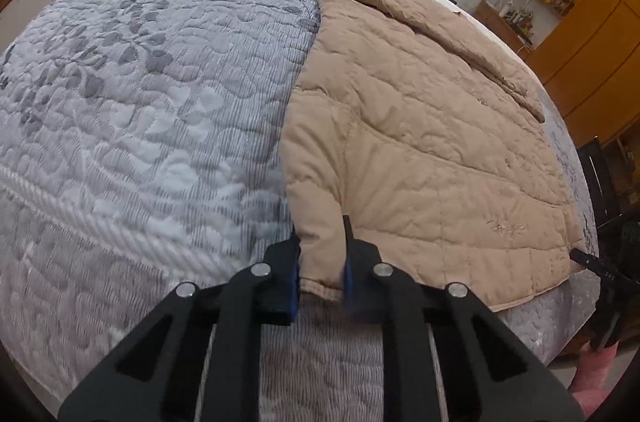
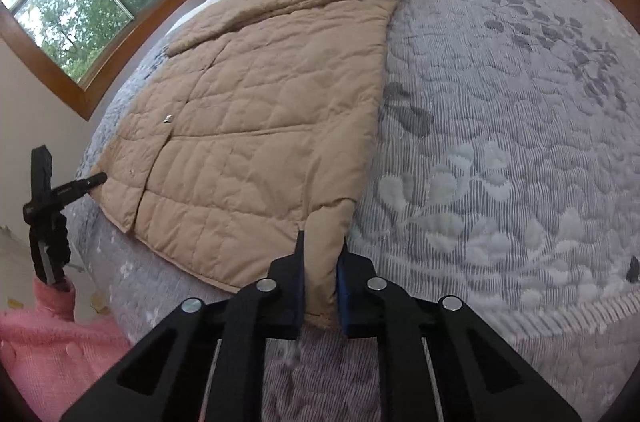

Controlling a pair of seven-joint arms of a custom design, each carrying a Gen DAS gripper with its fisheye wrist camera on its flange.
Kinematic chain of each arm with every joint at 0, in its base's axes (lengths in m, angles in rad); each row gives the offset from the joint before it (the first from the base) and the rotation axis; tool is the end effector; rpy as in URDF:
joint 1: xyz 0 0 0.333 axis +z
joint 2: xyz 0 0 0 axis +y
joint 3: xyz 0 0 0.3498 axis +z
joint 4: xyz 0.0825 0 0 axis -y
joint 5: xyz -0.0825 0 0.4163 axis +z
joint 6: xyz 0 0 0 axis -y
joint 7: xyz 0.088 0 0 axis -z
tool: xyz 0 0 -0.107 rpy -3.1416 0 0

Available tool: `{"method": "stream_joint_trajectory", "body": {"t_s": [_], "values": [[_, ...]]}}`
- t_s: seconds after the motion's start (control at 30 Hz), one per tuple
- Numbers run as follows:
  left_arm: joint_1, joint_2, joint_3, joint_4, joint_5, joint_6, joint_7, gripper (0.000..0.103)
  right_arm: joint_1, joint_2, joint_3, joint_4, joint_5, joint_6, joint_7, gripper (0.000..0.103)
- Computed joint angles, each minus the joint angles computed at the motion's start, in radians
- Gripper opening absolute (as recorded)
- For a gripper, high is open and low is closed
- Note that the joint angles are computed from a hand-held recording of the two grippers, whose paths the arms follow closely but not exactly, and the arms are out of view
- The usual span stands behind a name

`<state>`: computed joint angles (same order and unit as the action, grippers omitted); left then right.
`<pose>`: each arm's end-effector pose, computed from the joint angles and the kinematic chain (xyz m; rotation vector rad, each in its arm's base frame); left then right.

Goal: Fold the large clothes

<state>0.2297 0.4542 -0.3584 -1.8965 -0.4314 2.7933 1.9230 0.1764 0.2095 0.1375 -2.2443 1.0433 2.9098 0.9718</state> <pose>0.7028 -0.0478 0.3299 -2.0248 2.0989 -0.8533 0.5722 0.1291 0.3118 -1.7243 1.8511 -0.0340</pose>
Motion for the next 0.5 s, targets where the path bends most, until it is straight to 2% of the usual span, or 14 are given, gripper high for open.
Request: {"method": "stream_joint_trajectory", "body": {"t_s": [0.13,0.2,0.37,0.43,0.5], "values": [[0.012,-0.042,-0.002,-0.053,-0.009,-0.015,0.034,0.015,0.009,-0.030,-0.001,-0.045,0.015,-0.011,-0.002,0.012],[-0.013,-0.041,0.023,-0.061,0.012,-0.015,0.018,0.015,0.018,-0.019,-0.006,-0.046,0.008,-0.008,0.018,0.012],[-0.085,-0.047,0.079,-0.079,0.135,0.050,-0.058,0.014,0.011,-0.003,-0.003,-0.026,0.010,-0.008,0.022,0.012],[-0.076,-0.059,0.067,-0.086,0.159,0.066,-0.055,0.013,0.013,-0.020,-0.006,-0.030,-0.004,-0.002,0.026,0.012],[-0.021,-0.076,0.002,-0.091,0.113,0.086,0.008,0.013,0.015,-0.041,-0.009,-0.035,-0.012,0.002,0.025,0.011]]}}
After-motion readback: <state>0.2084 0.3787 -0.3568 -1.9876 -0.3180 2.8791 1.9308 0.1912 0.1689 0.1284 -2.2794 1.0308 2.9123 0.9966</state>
